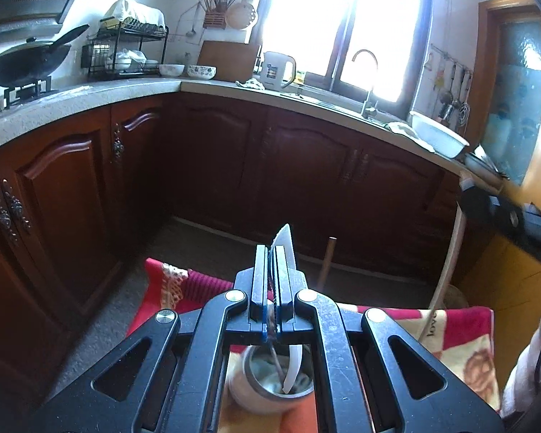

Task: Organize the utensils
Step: 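Lower the held chopstick into the white jar and open the right gripper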

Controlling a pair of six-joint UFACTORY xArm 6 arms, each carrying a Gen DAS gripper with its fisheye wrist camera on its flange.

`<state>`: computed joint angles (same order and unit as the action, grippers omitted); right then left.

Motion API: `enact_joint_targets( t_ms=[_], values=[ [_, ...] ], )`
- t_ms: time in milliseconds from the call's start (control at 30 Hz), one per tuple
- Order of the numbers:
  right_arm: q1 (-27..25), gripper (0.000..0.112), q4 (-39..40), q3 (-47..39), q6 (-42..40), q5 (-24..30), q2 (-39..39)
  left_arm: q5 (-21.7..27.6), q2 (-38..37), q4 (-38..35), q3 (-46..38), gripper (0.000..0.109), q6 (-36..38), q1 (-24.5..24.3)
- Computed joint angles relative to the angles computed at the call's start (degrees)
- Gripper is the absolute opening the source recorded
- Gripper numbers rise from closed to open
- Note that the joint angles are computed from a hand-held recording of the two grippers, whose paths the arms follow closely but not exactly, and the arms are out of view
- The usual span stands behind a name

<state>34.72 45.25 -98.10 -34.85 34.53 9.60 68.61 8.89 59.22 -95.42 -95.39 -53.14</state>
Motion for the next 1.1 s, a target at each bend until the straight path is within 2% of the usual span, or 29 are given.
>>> enact_joint_targets(
  t_ms=[133, 300, 433, 700, 867, 1000, 1100],
  values=[
    [1.66, 0.007, -1.75, -4.79, 1.79, -3.36, 5.74, -1.91, 0.43, -0.02, 1.81, 0.001, -1.46, 1.76],
    [2.26, 0.007, -3.48, -12.74, 3.73, -1.85, 13.38, -1.80, 1.37, 2.43, 3.03, 0.001, -3.34, 2.54],
    [2.28, 0.007, -4.70, -15.44, 4.69, -1.18, 17.01, -2.95, 2.19, 2.62, 3.74, 0.001, -3.88, 2.98],
    [2.10, 0.007, -3.28, -7.36, 0.54, -1.25, 15.14, -4.48, 3.74, 1.64, 4.81, 0.001, -5.00, 2.91],
    [1.60, 0.007, -2.14, -5.15, -0.05, -0.70, 14.35, -4.12, 3.75, 1.08, 5.46, 0.001, -5.79, 2.30],
    [1.24, 0.007, -2.49, -4.70, 0.69, 0.64, 14.16, -3.79, 3.56, 0.78, 5.95, 0.001, -6.11, 1.54],
    [0.34, 0.007, -2.36, -6.20, 2.62, 4.47, 14.93, -4.00, 3.80, -0.06, 5.92, 0.001, -5.72, 1.29]
  ],
)
